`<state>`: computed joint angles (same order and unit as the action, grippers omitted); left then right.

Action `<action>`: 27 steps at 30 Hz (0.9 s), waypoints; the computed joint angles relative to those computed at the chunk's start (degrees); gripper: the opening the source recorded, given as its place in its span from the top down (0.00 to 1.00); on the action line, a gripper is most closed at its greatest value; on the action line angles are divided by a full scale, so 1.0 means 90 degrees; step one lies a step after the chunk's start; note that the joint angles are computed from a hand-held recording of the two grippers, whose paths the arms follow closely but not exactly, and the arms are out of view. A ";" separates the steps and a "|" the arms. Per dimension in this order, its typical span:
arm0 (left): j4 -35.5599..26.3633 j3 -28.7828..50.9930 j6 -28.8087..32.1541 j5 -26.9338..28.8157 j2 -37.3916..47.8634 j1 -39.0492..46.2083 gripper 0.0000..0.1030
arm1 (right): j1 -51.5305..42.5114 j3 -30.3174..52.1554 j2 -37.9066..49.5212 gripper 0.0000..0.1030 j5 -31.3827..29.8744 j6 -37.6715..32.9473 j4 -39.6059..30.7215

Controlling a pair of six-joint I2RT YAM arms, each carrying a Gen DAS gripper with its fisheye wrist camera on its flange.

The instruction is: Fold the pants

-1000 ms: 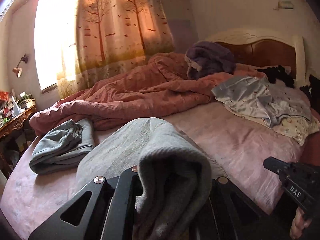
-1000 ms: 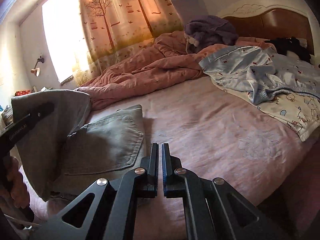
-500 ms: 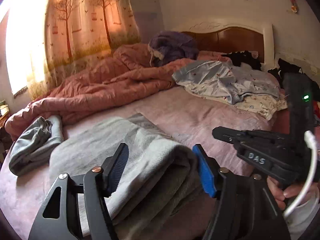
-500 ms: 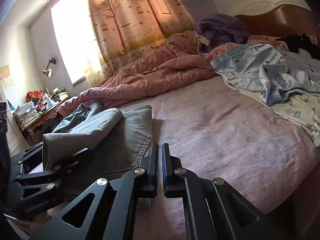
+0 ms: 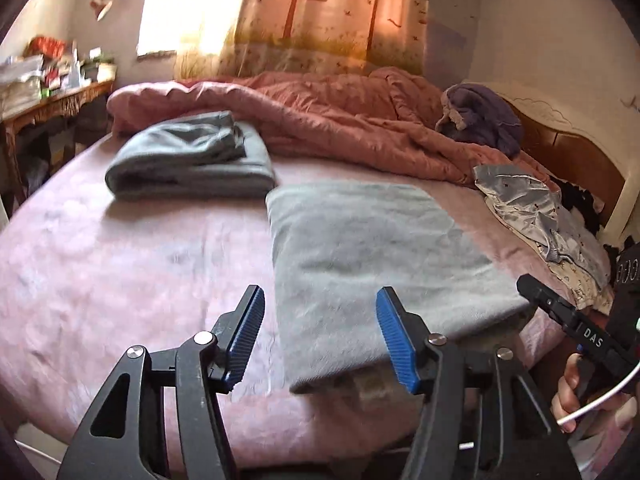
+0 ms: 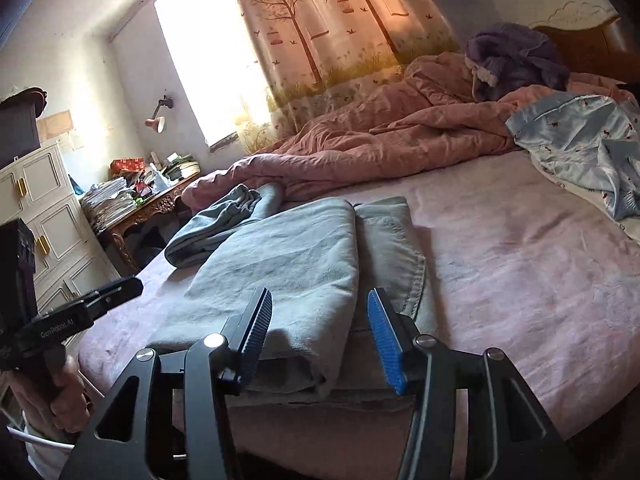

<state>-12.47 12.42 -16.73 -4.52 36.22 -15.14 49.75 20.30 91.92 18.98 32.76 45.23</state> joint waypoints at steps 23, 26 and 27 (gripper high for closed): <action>0.0822 -0.0396 -0.0378 0.0541 0.1184 -0.1336 0.65 | 0.0471 0.1491 0.0983 0.77 0.1131 -0.0935 -0.1711; 0.0440 -0.0421 -0.0562 -0.0249 0.0653 -0.1855 0.65 | 0.0359 0.2125 0.1258 0.65 0.1263 -0.1625 -0.2200; 0.0215 -0.0423 -0.0662 -0.0692 0.0370 -0.2137 0.65 | 0.0321 0.2300 0.1333 0.63 0.1265 -0.1724 -0.2390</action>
